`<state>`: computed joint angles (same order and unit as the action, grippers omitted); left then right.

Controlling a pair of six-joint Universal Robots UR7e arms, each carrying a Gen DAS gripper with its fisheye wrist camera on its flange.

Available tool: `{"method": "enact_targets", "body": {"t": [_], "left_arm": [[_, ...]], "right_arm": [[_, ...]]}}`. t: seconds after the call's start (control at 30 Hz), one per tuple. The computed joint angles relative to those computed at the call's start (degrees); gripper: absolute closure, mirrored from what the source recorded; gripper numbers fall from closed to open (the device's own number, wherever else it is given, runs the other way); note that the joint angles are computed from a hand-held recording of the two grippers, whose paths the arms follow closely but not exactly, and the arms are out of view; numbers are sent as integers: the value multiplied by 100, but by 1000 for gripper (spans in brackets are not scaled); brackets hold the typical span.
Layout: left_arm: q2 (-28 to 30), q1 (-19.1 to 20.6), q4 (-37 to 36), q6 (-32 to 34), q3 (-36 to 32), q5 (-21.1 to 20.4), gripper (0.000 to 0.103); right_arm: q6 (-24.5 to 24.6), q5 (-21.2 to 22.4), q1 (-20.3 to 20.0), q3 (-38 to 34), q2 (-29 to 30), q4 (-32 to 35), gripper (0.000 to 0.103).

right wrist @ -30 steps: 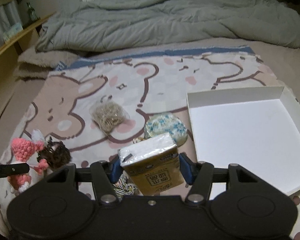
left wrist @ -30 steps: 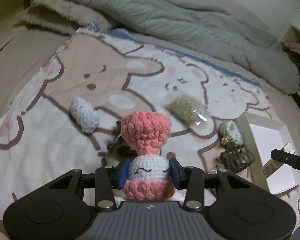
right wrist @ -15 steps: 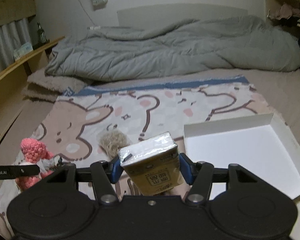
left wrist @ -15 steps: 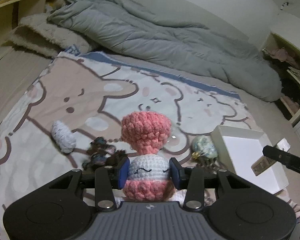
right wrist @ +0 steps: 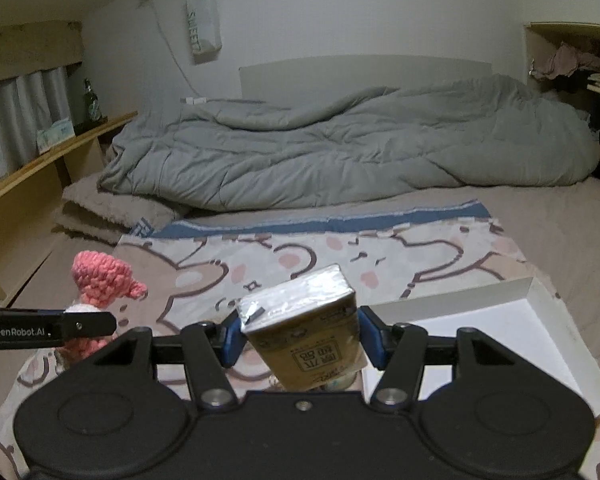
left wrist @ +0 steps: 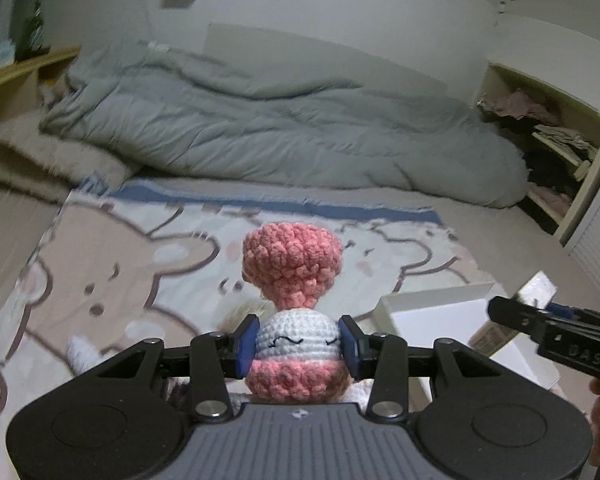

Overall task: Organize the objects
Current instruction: 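Carry the pink doll and gold box with both tools over the white tray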

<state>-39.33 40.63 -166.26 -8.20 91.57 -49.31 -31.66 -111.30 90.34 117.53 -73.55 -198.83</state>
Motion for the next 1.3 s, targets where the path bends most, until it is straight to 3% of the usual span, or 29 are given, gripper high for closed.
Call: {"method": "enact_targets", "body": {"t": [0.37,0.57,0.97,1.3], "left_arm": [[920,-135,-12,548,-1360,-474,59],[1489,-112,364,200,-2076,-969,59],[2616,256,1070,-230,-3203,-1902,59],[3291,568,1907,-570,-4004,-2160,59]], "right_arm": [[284,-176,-54,-737,41,31,45],[560,-204,-323,-962,10,71,45],[1114,-994,-1003,-1433,222,1252,45],[1716,-1407,-1268,-2022,569,2592,45]]}}
